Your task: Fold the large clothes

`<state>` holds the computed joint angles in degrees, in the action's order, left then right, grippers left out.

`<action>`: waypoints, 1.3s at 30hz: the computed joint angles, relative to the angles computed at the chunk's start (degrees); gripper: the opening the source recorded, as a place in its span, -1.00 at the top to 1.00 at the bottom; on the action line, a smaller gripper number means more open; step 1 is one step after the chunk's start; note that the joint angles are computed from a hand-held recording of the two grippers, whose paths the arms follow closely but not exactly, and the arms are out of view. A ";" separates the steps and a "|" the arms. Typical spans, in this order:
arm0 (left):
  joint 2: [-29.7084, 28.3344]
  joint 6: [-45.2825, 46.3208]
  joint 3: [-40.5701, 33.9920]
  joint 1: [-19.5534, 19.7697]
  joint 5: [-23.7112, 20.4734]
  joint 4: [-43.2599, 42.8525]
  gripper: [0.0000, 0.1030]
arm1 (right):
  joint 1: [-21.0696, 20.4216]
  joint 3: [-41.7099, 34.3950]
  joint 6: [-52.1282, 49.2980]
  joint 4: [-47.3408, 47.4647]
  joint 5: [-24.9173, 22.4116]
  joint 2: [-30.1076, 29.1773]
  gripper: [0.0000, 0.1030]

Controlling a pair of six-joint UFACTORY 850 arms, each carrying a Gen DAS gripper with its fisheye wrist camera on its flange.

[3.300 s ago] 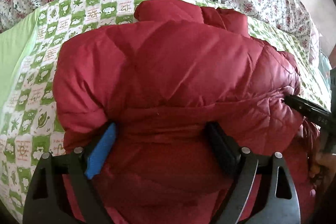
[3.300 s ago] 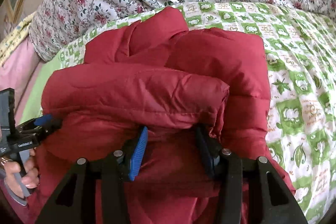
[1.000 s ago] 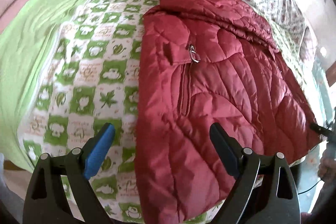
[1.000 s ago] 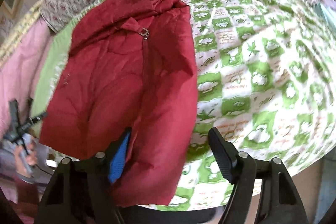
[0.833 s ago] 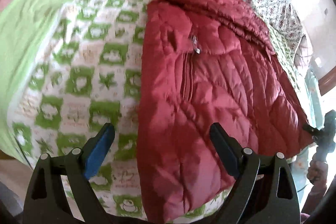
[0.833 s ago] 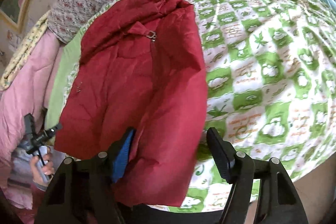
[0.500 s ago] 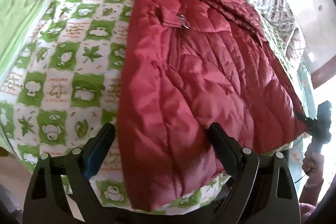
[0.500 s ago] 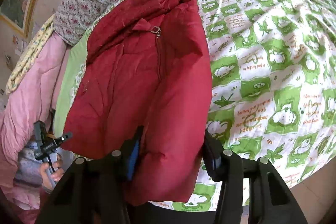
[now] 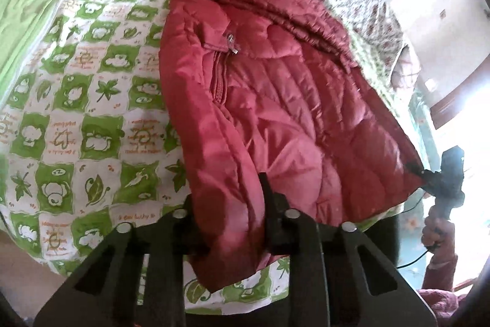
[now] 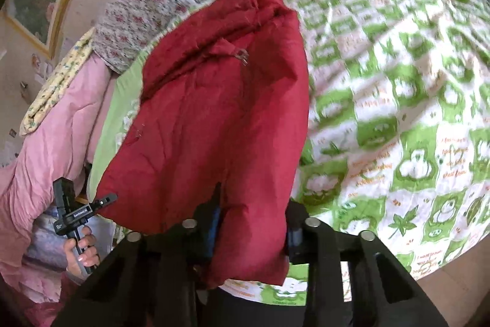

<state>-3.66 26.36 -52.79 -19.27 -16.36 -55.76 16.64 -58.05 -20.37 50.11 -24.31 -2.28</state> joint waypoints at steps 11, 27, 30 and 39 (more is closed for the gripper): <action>2.90 10.51 -1.76 -0.93 4.94 -9.69 0.71 | -0.27 -2.51 -20.35 22.71 1.11 0.28 0.56; -1.79 24.61 -12.33 0.89 9.41 -21.60 0.72 | -1.79 -13.18 -33.24 36.05 3.97 -5.76 0.58; -4.42 20.83 -16.70 1.59 9.72 -17.02 0.71 | -2.04 -16.58 -30.89 34.03 5.08 -7.86 0.58; -13.40 -8.97 -30.52 3.12 9.03 12.08 0.71 | -2.62 -29.29 -22.03 26.69 8.88 -16.99 0.58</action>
